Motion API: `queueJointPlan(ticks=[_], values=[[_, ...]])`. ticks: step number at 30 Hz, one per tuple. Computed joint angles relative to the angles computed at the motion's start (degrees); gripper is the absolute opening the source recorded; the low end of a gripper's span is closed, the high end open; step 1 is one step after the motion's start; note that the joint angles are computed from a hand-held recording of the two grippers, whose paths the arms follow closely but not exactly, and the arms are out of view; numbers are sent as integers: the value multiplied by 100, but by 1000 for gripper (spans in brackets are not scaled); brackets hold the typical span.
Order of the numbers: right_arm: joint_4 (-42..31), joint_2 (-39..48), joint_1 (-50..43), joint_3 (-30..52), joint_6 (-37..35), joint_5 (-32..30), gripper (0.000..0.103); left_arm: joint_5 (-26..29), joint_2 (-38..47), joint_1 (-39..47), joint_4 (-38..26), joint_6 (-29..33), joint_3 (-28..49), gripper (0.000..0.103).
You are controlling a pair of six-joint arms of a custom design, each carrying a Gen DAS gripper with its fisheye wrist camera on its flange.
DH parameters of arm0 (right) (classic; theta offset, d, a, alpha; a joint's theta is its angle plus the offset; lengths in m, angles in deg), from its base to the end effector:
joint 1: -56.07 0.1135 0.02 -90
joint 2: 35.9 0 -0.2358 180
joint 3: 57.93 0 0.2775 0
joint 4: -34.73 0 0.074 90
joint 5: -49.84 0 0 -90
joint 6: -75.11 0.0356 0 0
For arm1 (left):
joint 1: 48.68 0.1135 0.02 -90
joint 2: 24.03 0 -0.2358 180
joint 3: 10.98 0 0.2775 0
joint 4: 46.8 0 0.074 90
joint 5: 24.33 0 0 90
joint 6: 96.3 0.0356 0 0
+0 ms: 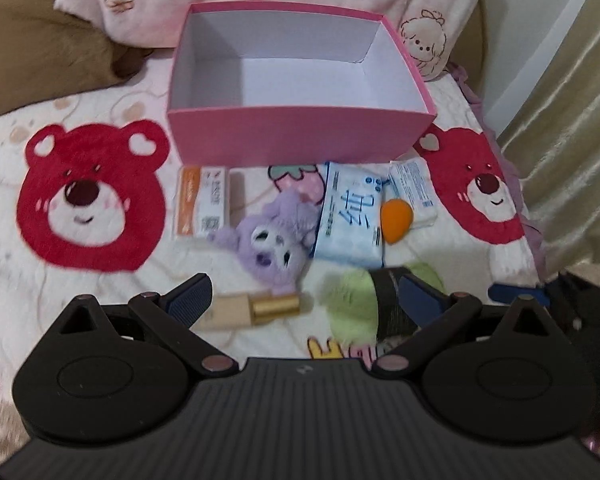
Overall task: Organize objects
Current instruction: 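Lower the left tool onto the green yarn ball and close it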
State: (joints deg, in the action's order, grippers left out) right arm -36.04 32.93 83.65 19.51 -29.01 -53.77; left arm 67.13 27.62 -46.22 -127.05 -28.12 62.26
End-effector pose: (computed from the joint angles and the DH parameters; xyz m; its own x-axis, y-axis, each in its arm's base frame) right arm 0.2265 0.1278 0.2789 -0.6266 -0.5948 -0.5037 -0.7221 0.6862 0.0879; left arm 0.1886 0.0072 0.3069 -0.7811 -0.4055 -0.4748 -0.3447 0.9141 -0.2135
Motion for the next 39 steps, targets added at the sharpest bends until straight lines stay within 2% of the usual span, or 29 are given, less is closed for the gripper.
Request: queueJointPlan(ticks=[4, 9, 13, 18, 20, 23, 24, 27, 29, 33, 39], values=[[104, 224, 21, -21, 324, 55, 103, 502, 177, 96, 608, -136, -442, 100], [12, 660, 180, 100, 644, 521, 103, 1081, -118, 251, 1242, -392, -1315, 99], [-263, 1331, 222, 428, 677, 637, 103, 1327, -162, 348, 1588, -367, -1680, 90], [-351, 1725, 264, 643, 953, 899, 103, 2061, -279, 628, 2197, -402, -2138, 80], [-322, 1849, 336, 699, 1069, 1076, 103, 2263, -258, 654, 2408, -436, -2269, 72], [-341, 2017, 401, 807, 1176, 1184, 100, 2077, 4, 493, 2451, -449, -2268, 61], [-330, 2028, 404, 819, 1190, 1170, 99, 1979, 29, 433, 2496, -443, -2306, 61], [-296, 2006, 334, 819, 1166, 892, 90, 2265, -101, 491, 2774, -513, -2567, 55], [-308, 2030, 285, 846, 1149, 705, 87, 2405, -130, 456, 2942, -603, -2664, 54], [-143, 1948, 275, 798, 1321, 599, 83, 2067, -385, 205, 3333, -837, -2947, 54], [255, 1663, 478, 572, 1193, 578, 82, 2367, -681, 417, 3441, -929, -3096, 52]])
